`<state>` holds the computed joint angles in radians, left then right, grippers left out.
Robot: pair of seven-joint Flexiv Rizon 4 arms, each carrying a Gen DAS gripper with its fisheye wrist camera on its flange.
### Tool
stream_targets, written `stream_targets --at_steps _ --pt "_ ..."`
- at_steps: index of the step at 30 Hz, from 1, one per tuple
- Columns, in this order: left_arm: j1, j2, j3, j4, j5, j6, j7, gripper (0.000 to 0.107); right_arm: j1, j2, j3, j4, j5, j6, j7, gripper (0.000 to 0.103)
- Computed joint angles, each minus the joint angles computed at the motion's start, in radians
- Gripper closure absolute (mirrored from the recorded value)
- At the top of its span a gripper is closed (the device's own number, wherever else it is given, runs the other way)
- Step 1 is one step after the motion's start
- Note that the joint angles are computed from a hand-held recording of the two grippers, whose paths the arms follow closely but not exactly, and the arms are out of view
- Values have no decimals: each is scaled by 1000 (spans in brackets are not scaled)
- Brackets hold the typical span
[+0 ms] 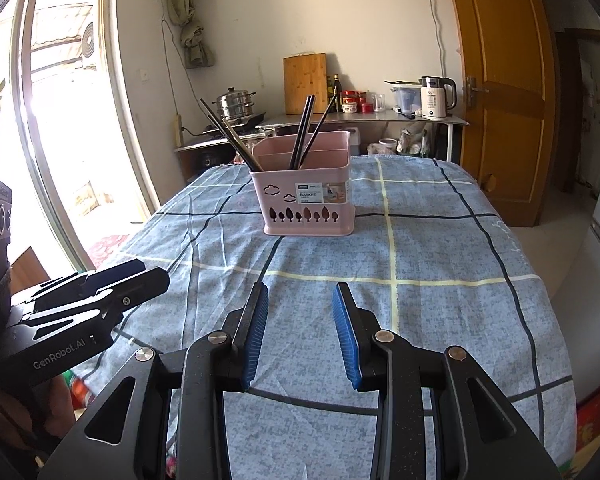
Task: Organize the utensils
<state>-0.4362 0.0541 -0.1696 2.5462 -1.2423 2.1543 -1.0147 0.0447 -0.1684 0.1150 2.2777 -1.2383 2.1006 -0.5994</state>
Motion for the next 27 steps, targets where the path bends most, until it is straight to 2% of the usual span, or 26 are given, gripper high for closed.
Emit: stream_targets --at_steps 6,27 --pt "3 0 5 4 16 -5 -16 67 -5 -6 -7 -10 -34 5 29 68" --pt "-6 -11 5 2 9 20 -11 67 -1 -4 -6 -6 -20 -4 15 68"
